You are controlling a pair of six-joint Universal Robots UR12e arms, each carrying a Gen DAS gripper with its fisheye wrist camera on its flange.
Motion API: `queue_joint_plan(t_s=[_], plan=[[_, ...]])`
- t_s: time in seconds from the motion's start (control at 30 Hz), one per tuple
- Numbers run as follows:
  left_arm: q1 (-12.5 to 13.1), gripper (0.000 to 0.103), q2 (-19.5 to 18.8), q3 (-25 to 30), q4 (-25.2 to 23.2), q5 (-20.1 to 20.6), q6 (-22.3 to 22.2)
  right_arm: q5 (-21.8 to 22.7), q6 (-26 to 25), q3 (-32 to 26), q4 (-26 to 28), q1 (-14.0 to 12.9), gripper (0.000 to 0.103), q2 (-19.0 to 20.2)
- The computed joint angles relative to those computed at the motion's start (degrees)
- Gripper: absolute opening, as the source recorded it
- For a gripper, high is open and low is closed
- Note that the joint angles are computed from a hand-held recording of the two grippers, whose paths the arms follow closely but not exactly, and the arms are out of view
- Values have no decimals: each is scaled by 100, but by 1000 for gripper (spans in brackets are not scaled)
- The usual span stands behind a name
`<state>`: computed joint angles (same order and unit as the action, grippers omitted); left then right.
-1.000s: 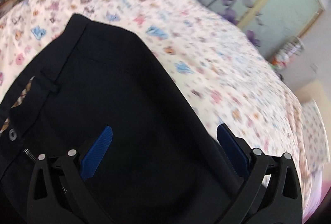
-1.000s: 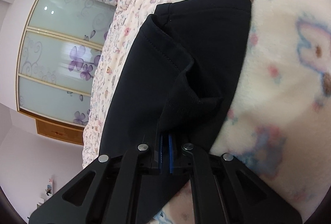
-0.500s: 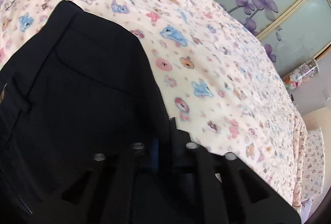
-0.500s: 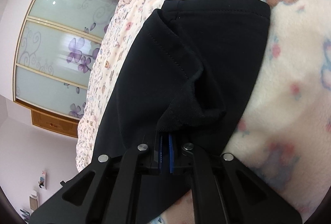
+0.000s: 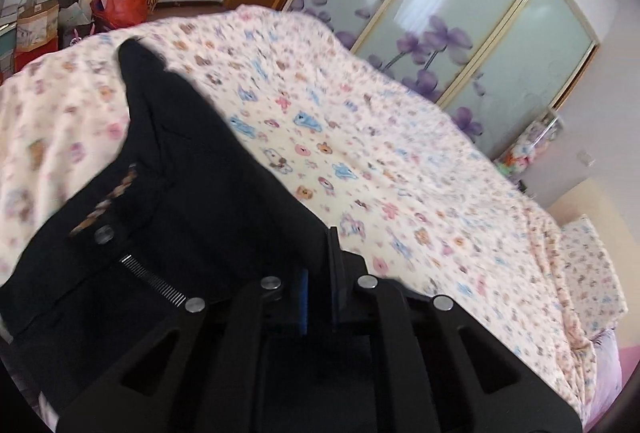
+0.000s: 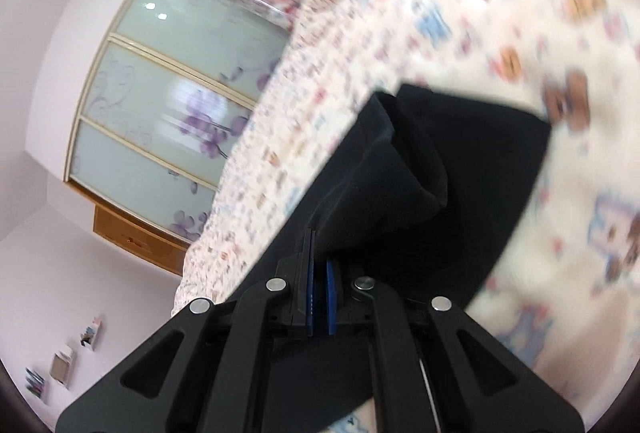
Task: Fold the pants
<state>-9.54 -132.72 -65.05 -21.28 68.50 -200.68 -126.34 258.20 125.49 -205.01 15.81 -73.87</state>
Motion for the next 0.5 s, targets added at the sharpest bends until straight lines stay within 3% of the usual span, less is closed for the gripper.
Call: queue_joint_plan(t_s=[0.13,0.3,0.5], plan=[[152,8,460,-891,661,-175,10,-382,-263,38,-307,26,5,22],[300,8,850,-1960,1576,-311,-131,-547,-337,86,-706,30,5,97],[310,8,979,-2875,2412,59,-412,-723,-432,83,-1047,65,5,182]])
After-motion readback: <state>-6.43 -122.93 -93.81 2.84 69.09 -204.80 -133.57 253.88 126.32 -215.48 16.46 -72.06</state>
